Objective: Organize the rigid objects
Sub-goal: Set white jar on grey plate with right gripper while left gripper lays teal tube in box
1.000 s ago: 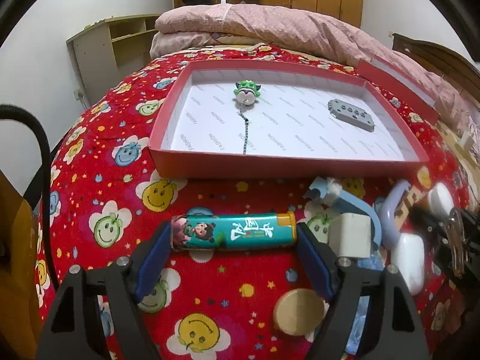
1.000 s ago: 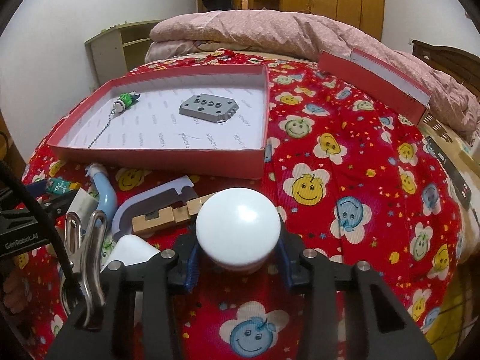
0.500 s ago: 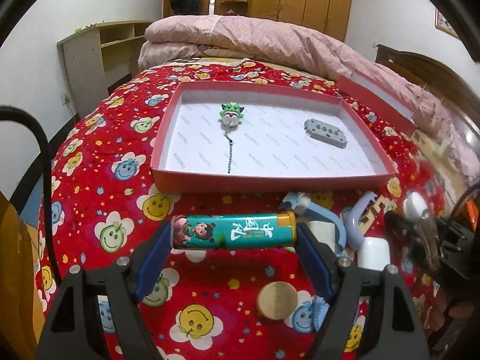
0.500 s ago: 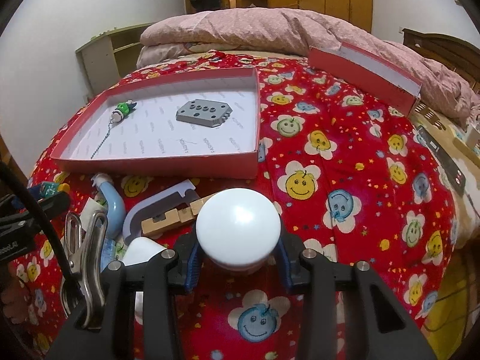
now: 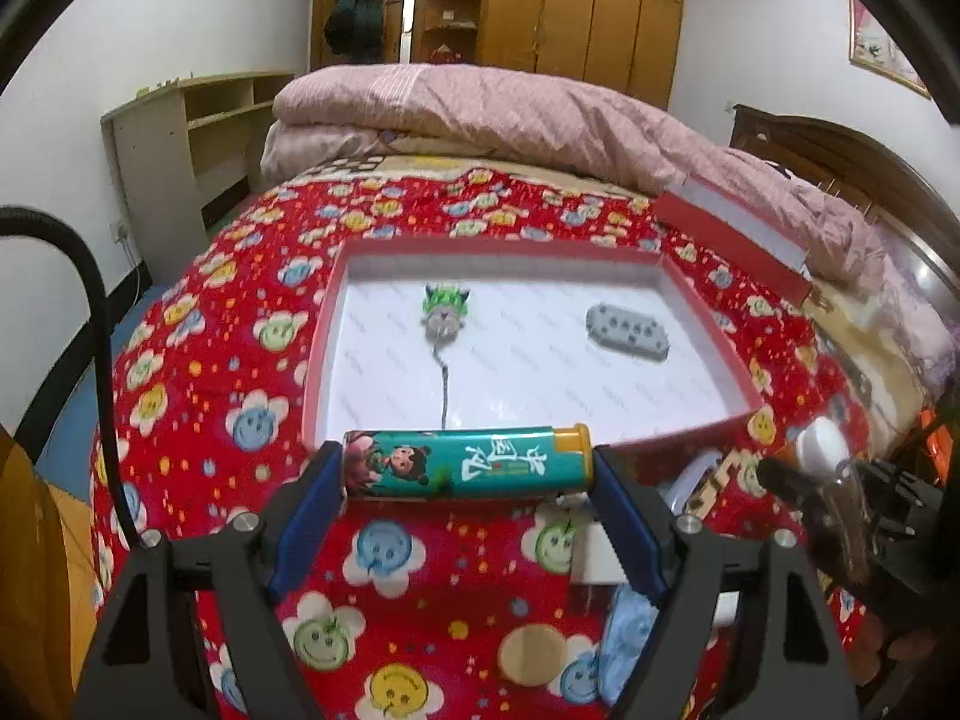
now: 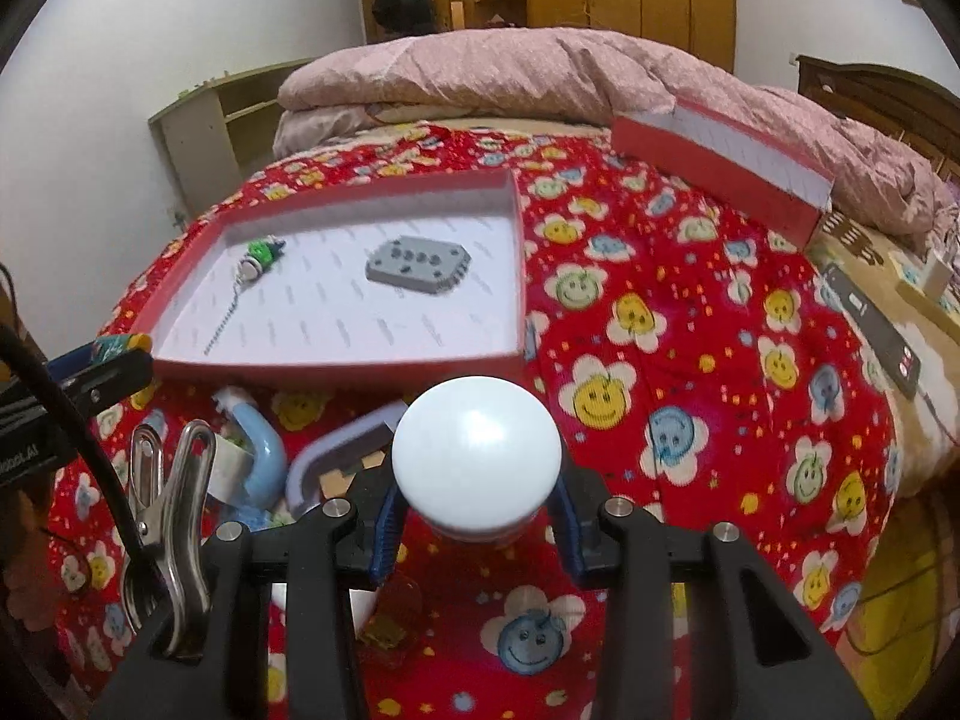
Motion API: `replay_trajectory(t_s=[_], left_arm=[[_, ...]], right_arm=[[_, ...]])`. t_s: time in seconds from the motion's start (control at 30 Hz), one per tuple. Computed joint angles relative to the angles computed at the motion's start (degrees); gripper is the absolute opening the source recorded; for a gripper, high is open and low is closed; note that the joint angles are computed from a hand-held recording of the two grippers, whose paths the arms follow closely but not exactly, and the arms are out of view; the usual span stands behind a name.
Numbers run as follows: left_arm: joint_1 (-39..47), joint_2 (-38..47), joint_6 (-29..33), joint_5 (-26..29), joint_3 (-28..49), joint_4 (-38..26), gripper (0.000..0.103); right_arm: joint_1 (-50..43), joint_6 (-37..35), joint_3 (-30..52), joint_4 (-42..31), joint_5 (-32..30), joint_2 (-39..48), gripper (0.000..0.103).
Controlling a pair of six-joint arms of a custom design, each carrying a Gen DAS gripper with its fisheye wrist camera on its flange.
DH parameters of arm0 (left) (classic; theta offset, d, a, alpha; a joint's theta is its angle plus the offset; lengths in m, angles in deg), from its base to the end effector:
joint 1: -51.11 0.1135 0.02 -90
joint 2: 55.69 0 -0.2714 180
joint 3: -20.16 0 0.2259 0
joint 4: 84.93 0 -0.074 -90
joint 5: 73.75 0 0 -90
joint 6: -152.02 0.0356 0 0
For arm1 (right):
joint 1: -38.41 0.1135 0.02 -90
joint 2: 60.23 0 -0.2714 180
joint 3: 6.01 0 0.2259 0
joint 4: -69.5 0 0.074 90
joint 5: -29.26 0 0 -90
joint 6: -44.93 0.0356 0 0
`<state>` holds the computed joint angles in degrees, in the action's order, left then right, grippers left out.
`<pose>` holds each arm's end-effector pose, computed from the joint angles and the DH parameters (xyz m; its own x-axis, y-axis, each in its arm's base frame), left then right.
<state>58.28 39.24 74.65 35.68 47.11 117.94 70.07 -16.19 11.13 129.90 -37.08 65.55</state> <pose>0.2038 0.0137 0.0983 -0.6607 0.1247 -0.7402 0.2661 0.9610 -0.0757 0.1586 0.0810 0.0401 -0.6783 0.1015 -0.7278 0.0849 0.9946 0.0595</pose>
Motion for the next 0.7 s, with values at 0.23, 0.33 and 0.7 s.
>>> replay_trajectory(t_s=[0.23, 0.33, 0.7], left_arm=[[-4.63, 0.19, -1.8, -3.87, 6.04, -4.6, 0.084], [-5.81, 1.27, -2.66, -3.92, 10.45, -8.75, 0.084], [-8.62, 13.75, -6.61, -8.42, 22.49, -13.28, 0.084]], right_arm=[[-3.27, -6.43, 3.27, -9.78, -4.0, -10.59, 0.041], [-5.81, -9.23, 7.14, -16.74, -6.56, -14.94, 0.041], [-13.72, -16.46, 25.24, -32.06, -16.4, -12.7, 0.041]])
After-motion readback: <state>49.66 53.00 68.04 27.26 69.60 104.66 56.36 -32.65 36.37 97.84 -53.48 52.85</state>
